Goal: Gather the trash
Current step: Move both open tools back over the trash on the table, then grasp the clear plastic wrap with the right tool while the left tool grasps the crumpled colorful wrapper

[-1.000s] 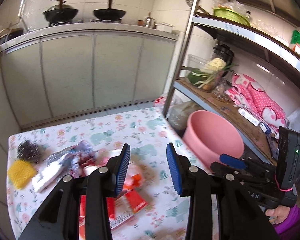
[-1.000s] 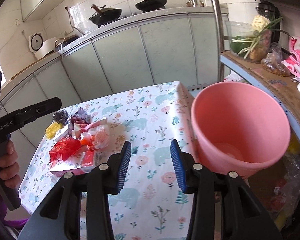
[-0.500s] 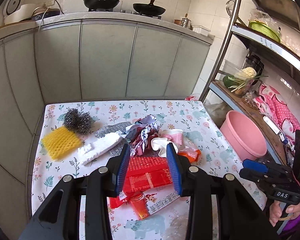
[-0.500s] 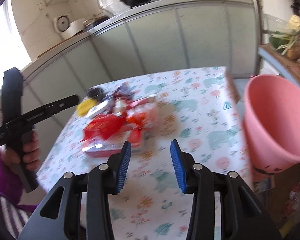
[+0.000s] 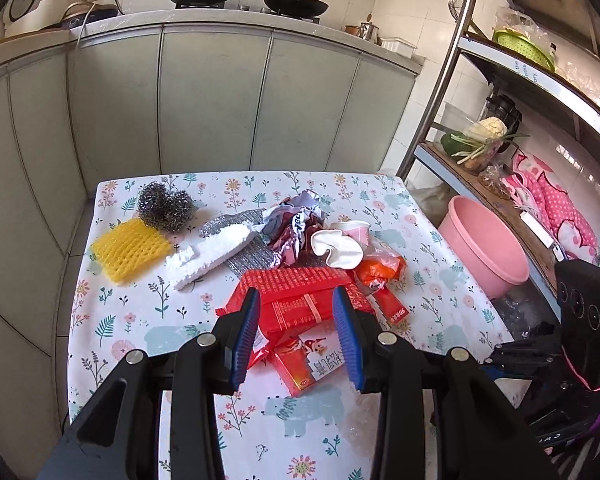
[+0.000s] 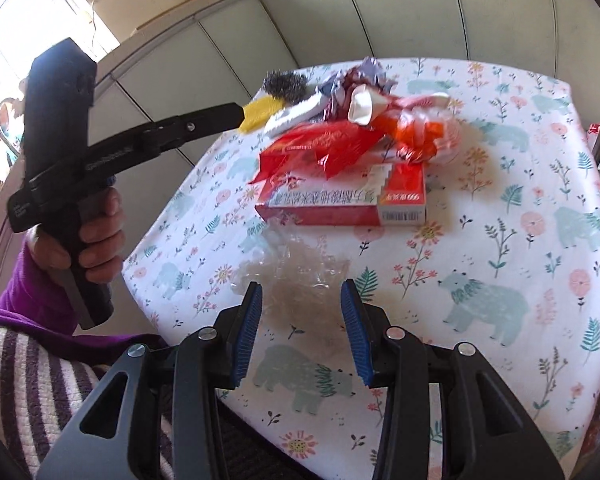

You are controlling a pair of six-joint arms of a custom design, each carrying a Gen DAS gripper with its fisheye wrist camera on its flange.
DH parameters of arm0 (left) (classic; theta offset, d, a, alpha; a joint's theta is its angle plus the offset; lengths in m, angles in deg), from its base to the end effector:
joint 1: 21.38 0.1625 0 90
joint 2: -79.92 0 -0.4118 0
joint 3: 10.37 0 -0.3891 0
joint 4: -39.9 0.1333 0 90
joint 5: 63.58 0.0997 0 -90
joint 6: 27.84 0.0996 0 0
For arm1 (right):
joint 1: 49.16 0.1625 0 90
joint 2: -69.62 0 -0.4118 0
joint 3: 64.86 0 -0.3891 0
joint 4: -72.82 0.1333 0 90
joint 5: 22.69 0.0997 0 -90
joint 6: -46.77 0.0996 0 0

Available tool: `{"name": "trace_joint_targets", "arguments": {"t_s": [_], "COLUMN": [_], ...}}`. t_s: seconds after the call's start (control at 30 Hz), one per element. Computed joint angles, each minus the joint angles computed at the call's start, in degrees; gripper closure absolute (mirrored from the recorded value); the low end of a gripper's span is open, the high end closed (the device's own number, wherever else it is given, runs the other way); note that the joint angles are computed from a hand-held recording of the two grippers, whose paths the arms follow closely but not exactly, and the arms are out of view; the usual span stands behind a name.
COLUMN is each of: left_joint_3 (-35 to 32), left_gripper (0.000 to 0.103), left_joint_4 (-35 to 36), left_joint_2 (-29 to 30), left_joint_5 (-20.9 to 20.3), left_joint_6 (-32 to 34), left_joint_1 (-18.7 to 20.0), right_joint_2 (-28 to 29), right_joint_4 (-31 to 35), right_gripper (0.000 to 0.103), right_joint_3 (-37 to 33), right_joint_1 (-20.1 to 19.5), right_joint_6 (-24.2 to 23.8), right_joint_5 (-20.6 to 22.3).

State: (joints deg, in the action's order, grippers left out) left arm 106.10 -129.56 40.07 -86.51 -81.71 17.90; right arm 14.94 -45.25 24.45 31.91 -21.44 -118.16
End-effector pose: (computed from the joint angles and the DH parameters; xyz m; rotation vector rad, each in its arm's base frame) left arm -0.2505 -0.4956 0.0140 -0.0961 2.1868 -1.1808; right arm 0.0220 -0.6574 0.1675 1.5552 -2.7159 -0.2334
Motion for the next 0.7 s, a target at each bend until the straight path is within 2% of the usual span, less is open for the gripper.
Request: {"name": "trace_joint_targets", "arguments": {"t_s": [0.13, 0.27, 0.33, 0.4, 0.43, 0.47, 0.63, 0.7], "left_joint_3": [-0.24, -1.12, -1.0, -1.2, -1.52, -1.87, -5.25, -7.04], "left_gripper": [0.066, 0.066, 0.066, 0.066, 0.066, 0.066, 0.066, 0.066], "left_joint_4": [-1.46, 3.05, 2.92, 2.59, 2.18, 0.72, -6.56, -5.9], "left_joint_2": [0.95, 1.22, 1.16, 1.15, 1.17, 1.31, 2.83, 3.47], "left_joint_5": [-1.6, -3.15, -4.32, -4.3, -4.15, -4.34, -6.07, -5.73], "left_joint_6": [3.74, 4.27, 4.1, 4.46, 4.64, 5.43, 11.64, 12.34], "left_joint_1": [-0.15, -0.09, 0.05, 0.28, 0.46, 0.73, 2.64, 3.33], "right_joint_2": [0.55, 1.16, 1.12, 1.24, 1.34, 1.42, 1.36, 1.11], "right_joint_4": [-3.17, -2.33, -2.47, -2.05, -1.97, -1.7, -0.89, -1.09], "right_gripper": [0.061, 0.064, 0.065, 0.069, 0.085, 0.09, 0.094, 0.094], "right_joint_3": [1.14, 0.18, 0.26, -0.03, -0.19, -0.47, -1.37, -1.48], "right_joint_1": [0.23, 0.01, -0.05, -0.2, -0.28, -0.35, -0.84, -1.12], "right_joint_6": [-0.53, -0.31, -1.02, -0.94, -0.81, -0.75, -0.81, -1.03], "right_joint_5": [-0.47, 0.56, 0.82, 1.26, 1.48, 1.81, 3.09, 3.73]}}
